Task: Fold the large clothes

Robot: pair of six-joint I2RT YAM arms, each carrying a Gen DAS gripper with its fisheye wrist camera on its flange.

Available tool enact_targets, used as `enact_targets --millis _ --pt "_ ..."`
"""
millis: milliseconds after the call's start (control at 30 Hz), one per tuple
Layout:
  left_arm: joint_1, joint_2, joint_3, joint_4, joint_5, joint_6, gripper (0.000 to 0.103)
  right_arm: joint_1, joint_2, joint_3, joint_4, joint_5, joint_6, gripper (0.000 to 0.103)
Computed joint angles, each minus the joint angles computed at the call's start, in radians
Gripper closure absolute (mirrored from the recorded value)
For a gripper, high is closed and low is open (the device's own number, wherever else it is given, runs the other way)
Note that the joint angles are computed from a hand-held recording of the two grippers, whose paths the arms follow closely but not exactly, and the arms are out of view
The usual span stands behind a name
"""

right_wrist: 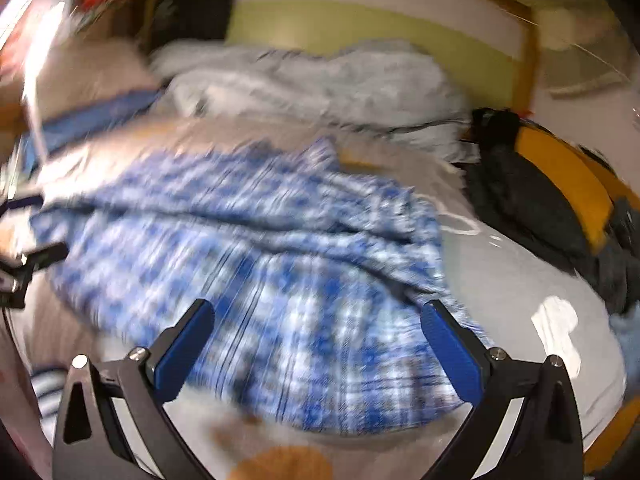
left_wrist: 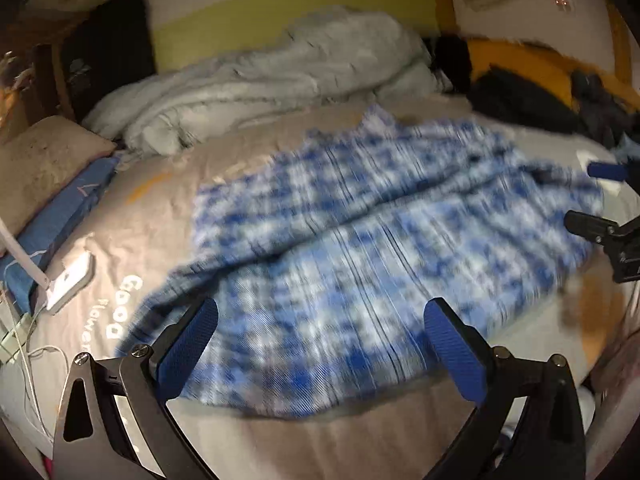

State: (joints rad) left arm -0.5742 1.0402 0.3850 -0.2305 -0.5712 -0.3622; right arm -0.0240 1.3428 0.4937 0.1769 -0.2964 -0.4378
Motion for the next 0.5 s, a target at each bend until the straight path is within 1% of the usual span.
enact_targets --millis 100,167,267,333,400,500 --pt "-0.030 0.075 0.005 0.022 0.034 0.034 0.000 0.052 0.039 -0.003 -0.037 0.034 -0.070 0.000" --pt "-0.064 0.134 0.016 0.028 0.028 0.046 0.000 0.091 0.068 -0.014 -0.039 0.060 -0.097 0.000" --pt "-0.090 0.218 0.037 0.034 0.014 0.030 0.000 0.129 0.096 -0.034 -0.017 0.085 -0.115 0.000" --pt "-0.064 0.256 0.043 0.041 0.033 0.005 0.000 0.149 0.112 -0.040 -0.016 0.103 -0.129 0.000" --pt "-0.019 0.285 0.043 0.060 0.085 -0.004 0.000 0.166 0.127 -0.048 0.001 0.122 -0.137 0.000" --pt "0.009 0.325 0.043 0.081 0.098 -0.011 0.000 0.196 0.151 -0.071 0.063 0.168 -0.127 0.000"
